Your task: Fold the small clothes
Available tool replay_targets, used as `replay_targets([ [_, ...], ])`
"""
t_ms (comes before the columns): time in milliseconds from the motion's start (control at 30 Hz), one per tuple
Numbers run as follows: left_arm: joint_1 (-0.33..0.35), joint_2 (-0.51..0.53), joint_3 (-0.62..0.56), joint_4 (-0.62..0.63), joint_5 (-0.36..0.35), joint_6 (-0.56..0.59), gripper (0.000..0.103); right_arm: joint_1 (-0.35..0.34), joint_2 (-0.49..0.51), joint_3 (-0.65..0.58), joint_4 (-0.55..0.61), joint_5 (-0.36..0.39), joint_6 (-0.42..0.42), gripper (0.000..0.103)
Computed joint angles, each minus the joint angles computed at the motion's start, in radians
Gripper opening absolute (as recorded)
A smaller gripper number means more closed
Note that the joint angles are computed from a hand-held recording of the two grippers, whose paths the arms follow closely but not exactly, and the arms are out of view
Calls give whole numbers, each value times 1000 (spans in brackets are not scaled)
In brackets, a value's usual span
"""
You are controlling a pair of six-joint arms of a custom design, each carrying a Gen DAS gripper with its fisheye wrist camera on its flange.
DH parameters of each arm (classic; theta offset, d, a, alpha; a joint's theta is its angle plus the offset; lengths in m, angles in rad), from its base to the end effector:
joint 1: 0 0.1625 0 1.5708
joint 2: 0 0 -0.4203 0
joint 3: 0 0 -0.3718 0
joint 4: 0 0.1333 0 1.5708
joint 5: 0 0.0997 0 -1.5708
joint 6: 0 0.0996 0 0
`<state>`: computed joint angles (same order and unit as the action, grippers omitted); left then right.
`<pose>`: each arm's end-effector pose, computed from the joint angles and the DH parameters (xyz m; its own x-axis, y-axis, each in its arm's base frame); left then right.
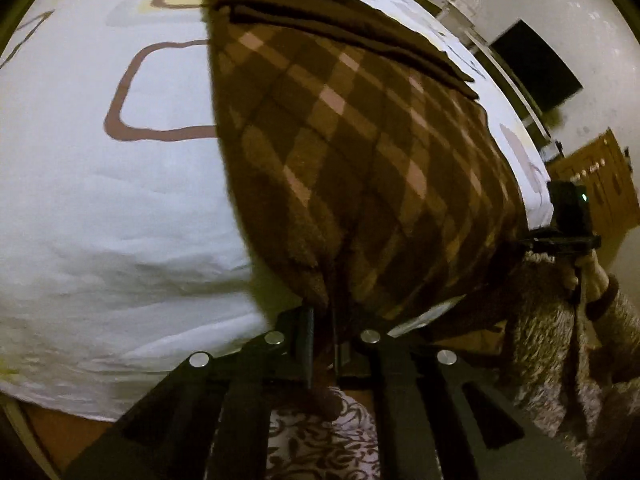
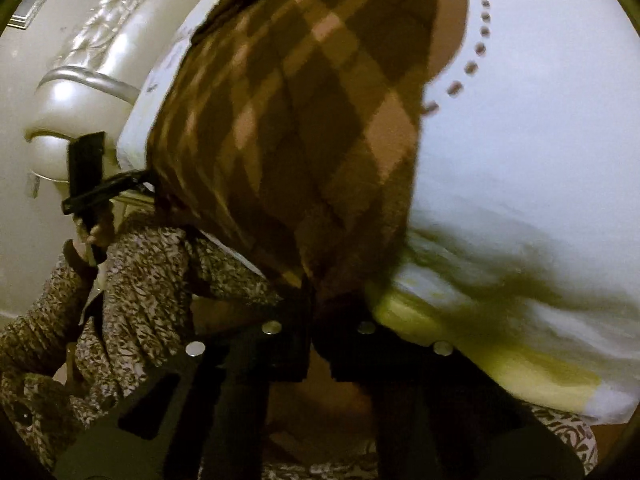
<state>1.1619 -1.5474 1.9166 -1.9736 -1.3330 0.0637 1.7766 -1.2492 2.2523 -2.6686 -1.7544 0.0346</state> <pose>-0.0388 -0.4839 0.3551 -0.8678 0.4368 -0.2371 0.4535 0.8910 -0.0185 0.2029 -0.4084 0.1597 -0.9724 -0.1502 0.1784 -0.1699 0.9803 -0.1008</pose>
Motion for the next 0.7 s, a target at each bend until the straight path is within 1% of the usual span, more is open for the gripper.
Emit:
replay_targets([
  [167, 15, -11, -36, -87, -109, -20, 6, -11, -61, 6, -106, 132, 7, 4],
  [200, 20, -6, -51, -107, -132, -27, 6, -13, -66, 0, -118, 146, 7, 4],
  [267, 26, 21, -91, -155, -150, -50, 7, -20, -65, -19, -155, 169, 6, 4],
  [400, 52, 104, -175, -211, -163, -118, 7, -52, -30, -64, -225, 184, 20, 4],
  [500, 79, 182, -234, -217, -134, -166, 7, -90, 15, -100, -271, 177, 50, 4],
  [567, 88, 219, -252, -216, -123, -193, 7, -116, 49, -124, -290, 162, 76, 4],
  [633, 96, 243, -262, -209, -109, -203, 7, -131, 69, -139, -297, 151, 87, 4],
  [700, 107, 245, -267, -204, -114, -197, 7, -150, 79, -141, -304, 163, 96, 3],
])
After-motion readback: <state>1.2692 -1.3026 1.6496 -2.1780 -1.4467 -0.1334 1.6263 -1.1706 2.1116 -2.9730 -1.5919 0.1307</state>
